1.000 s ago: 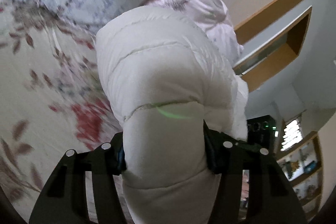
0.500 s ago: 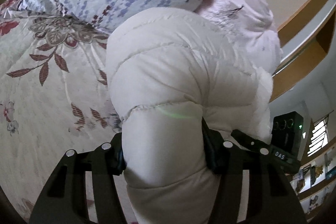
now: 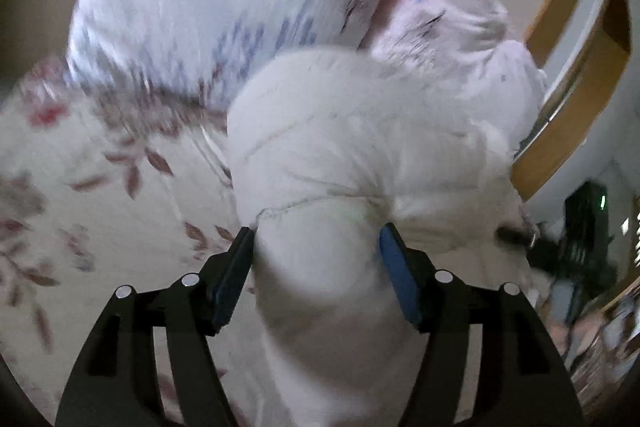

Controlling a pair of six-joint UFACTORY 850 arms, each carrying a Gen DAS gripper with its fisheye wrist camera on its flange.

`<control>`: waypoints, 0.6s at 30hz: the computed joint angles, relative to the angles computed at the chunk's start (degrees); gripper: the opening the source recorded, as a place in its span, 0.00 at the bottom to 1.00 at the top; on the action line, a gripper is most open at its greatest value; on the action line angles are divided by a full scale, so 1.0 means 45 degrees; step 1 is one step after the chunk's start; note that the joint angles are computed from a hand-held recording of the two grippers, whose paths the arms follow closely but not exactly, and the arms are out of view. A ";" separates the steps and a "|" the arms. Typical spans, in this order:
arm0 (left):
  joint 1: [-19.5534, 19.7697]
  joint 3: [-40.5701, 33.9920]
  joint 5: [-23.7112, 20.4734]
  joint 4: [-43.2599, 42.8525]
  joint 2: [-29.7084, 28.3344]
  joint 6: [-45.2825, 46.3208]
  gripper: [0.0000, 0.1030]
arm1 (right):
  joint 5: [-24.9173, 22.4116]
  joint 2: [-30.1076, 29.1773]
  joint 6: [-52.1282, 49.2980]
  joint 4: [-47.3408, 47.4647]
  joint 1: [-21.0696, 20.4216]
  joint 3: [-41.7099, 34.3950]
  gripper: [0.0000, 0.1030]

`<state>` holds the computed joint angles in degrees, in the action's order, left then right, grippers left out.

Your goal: Fold large clothes

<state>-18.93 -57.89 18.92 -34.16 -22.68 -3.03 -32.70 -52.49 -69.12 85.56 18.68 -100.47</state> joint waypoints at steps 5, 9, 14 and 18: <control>-0.1078 0.0915 0.1184 -0.1328 0.1006 0.2376 0.63 | 0.0235 0.0316 -0.1049 0.2243 -0.0323 0.0015 0.62; -0.1596 0.0744 0.0927 -0.3050 0.0963 0.4442 0.63 | 0.0634 -0.0626 0.1182 0.0095 0.0155 -0.1873 0.53; -0.2037 0.0184 0.1241 -0.7320 0.0402 0.9015 0.63 | 0.1790 -0.1123 0.2777 -0.1994 0.0528 -0.2621 0.09; -0.1917 0.0088 0.0971 -0.7260 0.0238 0.8841 0.63 | 0.2859 -0.1298 0.5080 -0.4104 0.0559 -0.2788 0.05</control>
<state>-27.56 -57.49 23.29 -66.84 -21.61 36.75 -19.84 -58.33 -46.26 67.09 21.19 -113.02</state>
